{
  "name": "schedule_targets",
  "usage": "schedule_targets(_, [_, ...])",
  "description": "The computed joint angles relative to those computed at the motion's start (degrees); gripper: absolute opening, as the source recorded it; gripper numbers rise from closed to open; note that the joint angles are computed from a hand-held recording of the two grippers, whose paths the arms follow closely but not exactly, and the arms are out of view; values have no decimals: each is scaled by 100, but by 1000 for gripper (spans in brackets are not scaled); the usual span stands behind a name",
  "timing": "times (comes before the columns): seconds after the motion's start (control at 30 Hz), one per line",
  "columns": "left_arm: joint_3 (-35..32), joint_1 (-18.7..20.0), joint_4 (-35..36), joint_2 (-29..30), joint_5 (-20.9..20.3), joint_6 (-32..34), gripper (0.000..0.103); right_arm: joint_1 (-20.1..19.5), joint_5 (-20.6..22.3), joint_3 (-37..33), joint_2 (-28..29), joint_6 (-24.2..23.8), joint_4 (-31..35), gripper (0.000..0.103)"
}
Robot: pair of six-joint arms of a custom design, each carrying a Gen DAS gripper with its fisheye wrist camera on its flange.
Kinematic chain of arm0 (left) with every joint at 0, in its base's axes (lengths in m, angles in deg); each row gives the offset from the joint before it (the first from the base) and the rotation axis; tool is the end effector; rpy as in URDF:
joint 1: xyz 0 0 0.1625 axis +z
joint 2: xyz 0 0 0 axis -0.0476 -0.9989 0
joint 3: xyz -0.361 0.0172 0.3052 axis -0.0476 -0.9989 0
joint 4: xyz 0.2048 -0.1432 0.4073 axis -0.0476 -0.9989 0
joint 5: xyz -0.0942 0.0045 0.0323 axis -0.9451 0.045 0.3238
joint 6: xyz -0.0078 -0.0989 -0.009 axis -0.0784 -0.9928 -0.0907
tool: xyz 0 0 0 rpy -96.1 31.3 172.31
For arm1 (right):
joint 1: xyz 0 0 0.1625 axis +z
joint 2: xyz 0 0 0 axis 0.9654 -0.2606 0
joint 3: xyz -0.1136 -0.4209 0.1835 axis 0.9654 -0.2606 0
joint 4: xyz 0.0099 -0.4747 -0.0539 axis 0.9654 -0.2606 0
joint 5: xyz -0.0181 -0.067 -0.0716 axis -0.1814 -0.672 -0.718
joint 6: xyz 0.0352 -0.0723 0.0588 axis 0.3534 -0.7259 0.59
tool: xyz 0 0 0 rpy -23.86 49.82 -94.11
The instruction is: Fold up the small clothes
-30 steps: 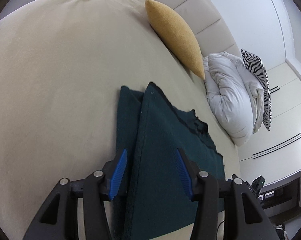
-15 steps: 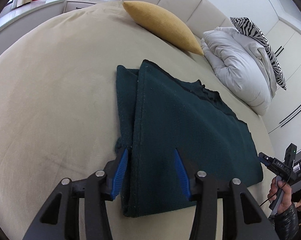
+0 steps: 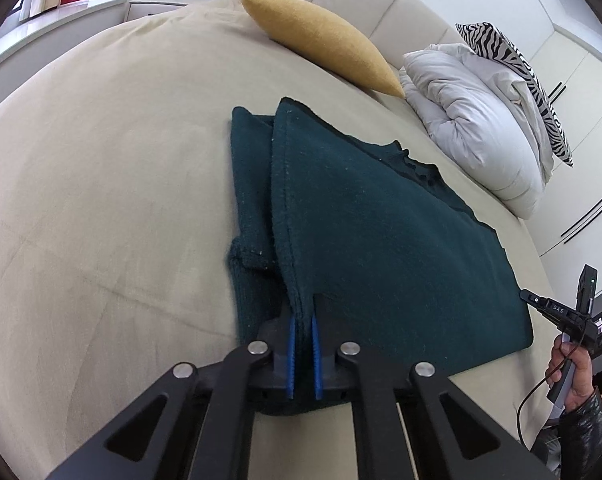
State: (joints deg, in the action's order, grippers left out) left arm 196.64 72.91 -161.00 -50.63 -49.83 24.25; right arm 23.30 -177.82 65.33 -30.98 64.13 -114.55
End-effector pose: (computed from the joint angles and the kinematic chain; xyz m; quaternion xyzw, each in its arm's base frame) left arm 0.0008 -0.5580 0.4036 -0.0510 0.9159 -0.3512 0.1877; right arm 0.1906 -0.7366 0.2274 0.1314 -0.9170 0.2641 0.2685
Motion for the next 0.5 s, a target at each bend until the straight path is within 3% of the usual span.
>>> schedule_targets(0.27, [252,65,-172,-226,-198,-206,7,52,-103,-184,108,-69,-110,1])
schedule_targets(0.33, [216,153,-138,-186,-298,-262,7,7,-45,-285,136,57,145,1])
schedule_targets(0.4, [188,228,-163,-163,-423,-282,8,-10,-264,-341,222,33,199,1])
schedule_targets(0.5, [182,274,-138,-180,-537,-257,10,-97,-1,-239,121,201,162,2])
